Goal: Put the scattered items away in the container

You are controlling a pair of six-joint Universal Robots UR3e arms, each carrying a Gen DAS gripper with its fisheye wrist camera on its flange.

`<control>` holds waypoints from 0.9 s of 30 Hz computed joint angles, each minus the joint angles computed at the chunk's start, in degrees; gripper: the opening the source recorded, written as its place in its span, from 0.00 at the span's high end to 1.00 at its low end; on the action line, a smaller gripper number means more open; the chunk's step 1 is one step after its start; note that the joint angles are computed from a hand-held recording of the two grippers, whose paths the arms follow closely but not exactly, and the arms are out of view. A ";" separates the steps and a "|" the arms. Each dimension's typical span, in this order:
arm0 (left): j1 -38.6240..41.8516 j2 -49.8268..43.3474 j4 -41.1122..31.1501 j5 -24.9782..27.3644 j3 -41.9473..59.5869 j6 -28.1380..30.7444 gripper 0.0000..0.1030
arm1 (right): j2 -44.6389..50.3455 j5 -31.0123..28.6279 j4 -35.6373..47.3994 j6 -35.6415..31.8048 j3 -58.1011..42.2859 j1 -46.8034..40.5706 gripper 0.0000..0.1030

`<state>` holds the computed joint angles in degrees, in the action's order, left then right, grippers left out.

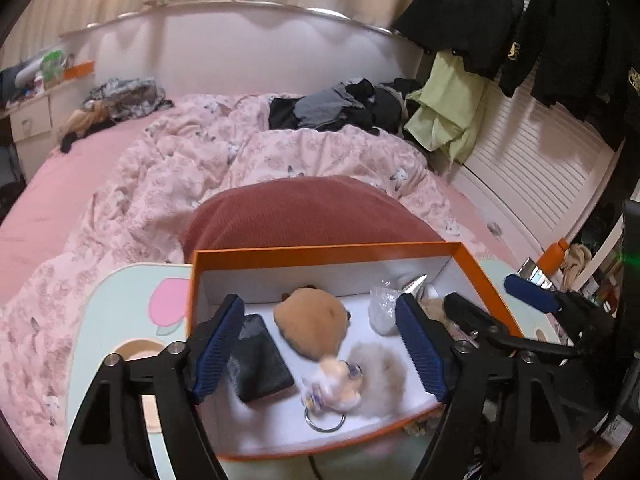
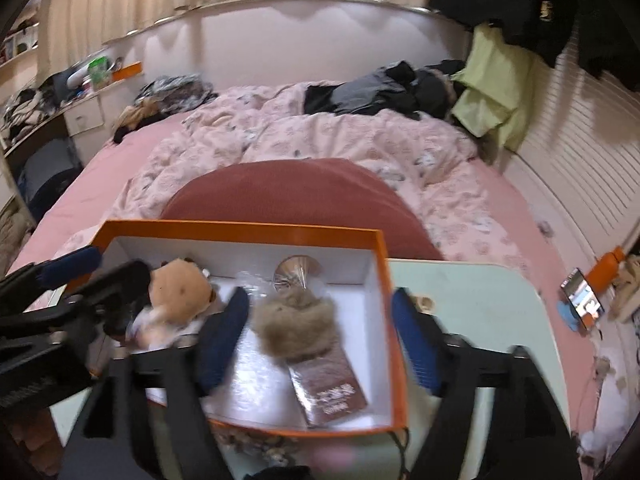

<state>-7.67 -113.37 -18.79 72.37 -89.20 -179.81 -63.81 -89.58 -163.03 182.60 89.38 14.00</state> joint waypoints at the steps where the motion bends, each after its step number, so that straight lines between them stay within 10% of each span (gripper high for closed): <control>1: -0.05 1.08 0.44 0.37 -1.21 0.30 0.23 | -1.10 0.71 -0.98 0.33 1.68 -0.53 0.23; 13: -0.56 20.06 3.02 -2.34 -28.65 9.41 0.09 | -26.10 5.29 -8.61 -0.46 35.13 -4.34 0.21; 27: -6.96 18.74 4.81 11.36 -34.91 5.75 0.01 | -29.91 2.40 -7.26 -0.48 47.83 -6.56 0.11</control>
<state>-14.64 -94.63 -13.98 83.72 -124.11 -174.06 -93.72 -87.19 -170.29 182.11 137.21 7.44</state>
